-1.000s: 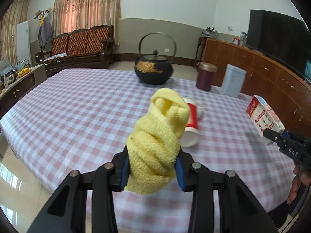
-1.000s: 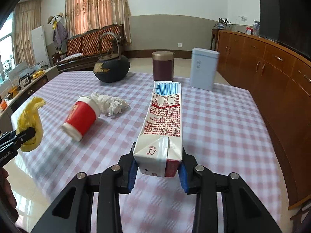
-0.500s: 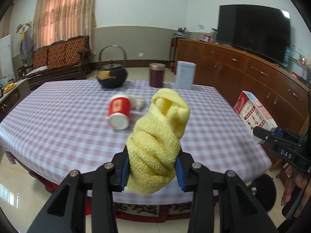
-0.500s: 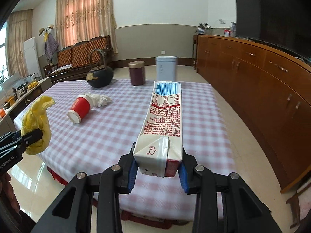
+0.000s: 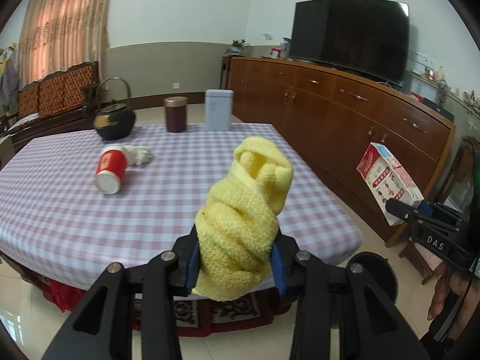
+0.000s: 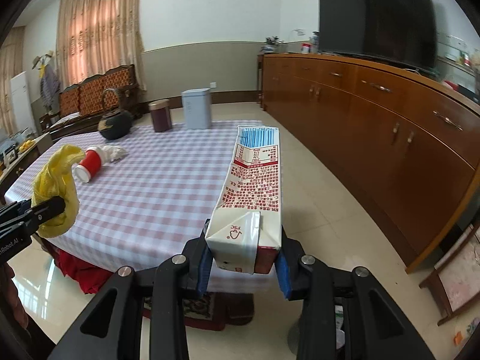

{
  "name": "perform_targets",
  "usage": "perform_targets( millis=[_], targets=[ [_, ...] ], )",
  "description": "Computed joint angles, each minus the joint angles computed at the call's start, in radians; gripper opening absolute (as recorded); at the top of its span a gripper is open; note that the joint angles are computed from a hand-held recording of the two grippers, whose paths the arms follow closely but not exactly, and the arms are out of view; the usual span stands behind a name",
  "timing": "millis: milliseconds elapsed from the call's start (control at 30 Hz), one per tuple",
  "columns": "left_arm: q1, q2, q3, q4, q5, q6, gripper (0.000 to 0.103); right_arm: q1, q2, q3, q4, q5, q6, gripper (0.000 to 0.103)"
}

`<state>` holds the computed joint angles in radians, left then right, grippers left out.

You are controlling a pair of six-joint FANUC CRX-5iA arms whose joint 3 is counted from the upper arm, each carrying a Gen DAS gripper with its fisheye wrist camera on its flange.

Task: Collect trash
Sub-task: 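Carry the yellow cloth and small carton with both tools toward the bucket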

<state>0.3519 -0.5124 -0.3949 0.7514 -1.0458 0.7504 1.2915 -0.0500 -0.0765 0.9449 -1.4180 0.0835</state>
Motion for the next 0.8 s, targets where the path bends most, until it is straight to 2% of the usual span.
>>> perform_targets(
  millis=[800],
  targets=[
    [-0.234,-0.021,0.000,-0.021,0.007,0.048,0.040,0.190,-0.172,-0.144,0.001,-0.296,-0.178,0.038]
  ],
)
